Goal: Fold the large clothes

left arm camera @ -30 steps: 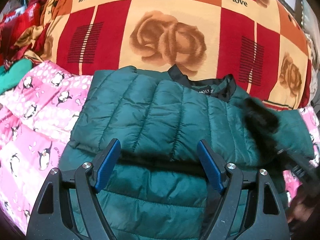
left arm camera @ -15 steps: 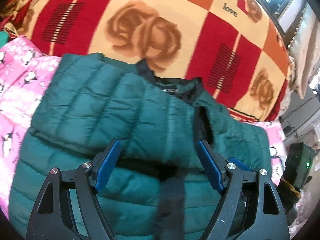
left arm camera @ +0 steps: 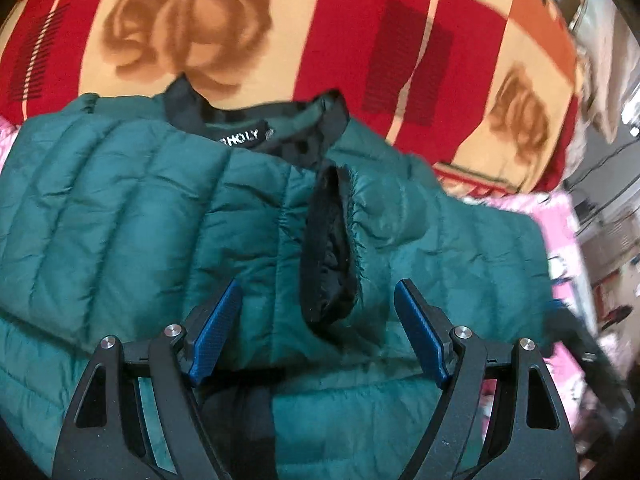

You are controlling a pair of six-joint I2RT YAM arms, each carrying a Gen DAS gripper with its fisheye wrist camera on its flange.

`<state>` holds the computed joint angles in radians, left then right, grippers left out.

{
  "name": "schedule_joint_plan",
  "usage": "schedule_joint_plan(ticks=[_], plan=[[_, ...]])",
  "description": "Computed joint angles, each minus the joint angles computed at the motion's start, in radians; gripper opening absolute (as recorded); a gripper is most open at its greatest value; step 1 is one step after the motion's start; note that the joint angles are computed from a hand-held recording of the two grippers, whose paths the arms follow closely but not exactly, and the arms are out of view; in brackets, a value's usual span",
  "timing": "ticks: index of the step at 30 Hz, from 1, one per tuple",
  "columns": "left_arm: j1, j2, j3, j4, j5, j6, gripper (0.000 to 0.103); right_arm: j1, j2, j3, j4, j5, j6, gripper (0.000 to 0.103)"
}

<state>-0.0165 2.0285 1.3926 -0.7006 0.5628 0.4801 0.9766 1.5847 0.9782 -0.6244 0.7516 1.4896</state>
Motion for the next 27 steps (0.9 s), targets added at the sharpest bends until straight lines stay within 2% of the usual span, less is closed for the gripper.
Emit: schedule_joint_plan(ticks=[2, 5, 6, 7, 8, 12, 15, 17, 20, 24, 27], plan=[[-0.026, -0.026, -0.058, 0.093, -0.034, -0.029, 0.079, 0.002, -0.009, -0.013, -0.004, 0.001, 0.013, 0.060], [-0.041, -0.051, -0.109, 0.168, -0.015, -0.025, 0.076, 0.010, -0.022, -0.037, -0.014, 0.010, 0.039, 0.060], [-0.042, -0.056, -0.117, 0.176, -0.003, -0.019, 0.055, 0.011, -0.028, -0.043, -0.023, 0.016, 0.053, 0.060], [-0.046, -0.051, -0.109, 0.163, -0.002, -0.008, 0.021, 0.013, -0.035, -0.050, -0.026, 0.023, 0.066, 0.060], [-0.052, -0.034, -0.081, 0.117, -0.010, 0.012, 0.011, 0.015, -0.045, -0.059, -0.030, 0.032, 0.082, 0.060], [-0.018, -0.059, -0.075, 0.128, 0.020, 0.036, 0.009, 0.032, -0.068, -0.056, -0.111, 0.083, 0.171, 0.060], [0.038, -0.060, -0.022, 0.104, 0.053, 0.037, 0.008, 0.056, -0.063, -0.026, -0.233, 0.140, 0.296, 0.060], [0.073, -0.053, 0.016, 0.094, 0.059, 0.037, 0.008, 0.058, -0.064, -0.022, -0.260, 0.154, 0.342, 0.062], [0.137, -0.021, 0.099, 0.078, 0.067, 0.040, 0.007, 0.040, -0.070, -0.033, -0.221, 0.143, 0.321, 0.064], [0.205, 0.026, 0.184, 0.089, 0.061, 0.057, 0.006, -0.002, -0.049, -0.044, -0.101, 0.103, 0.212, 0.064], [0.248, 0.073, 0.246, 0.093, 0.052, 0.070, 0.006, -0.053, -0.030, -0.080, 0.085, 0.044, 0.081, 0.064]])
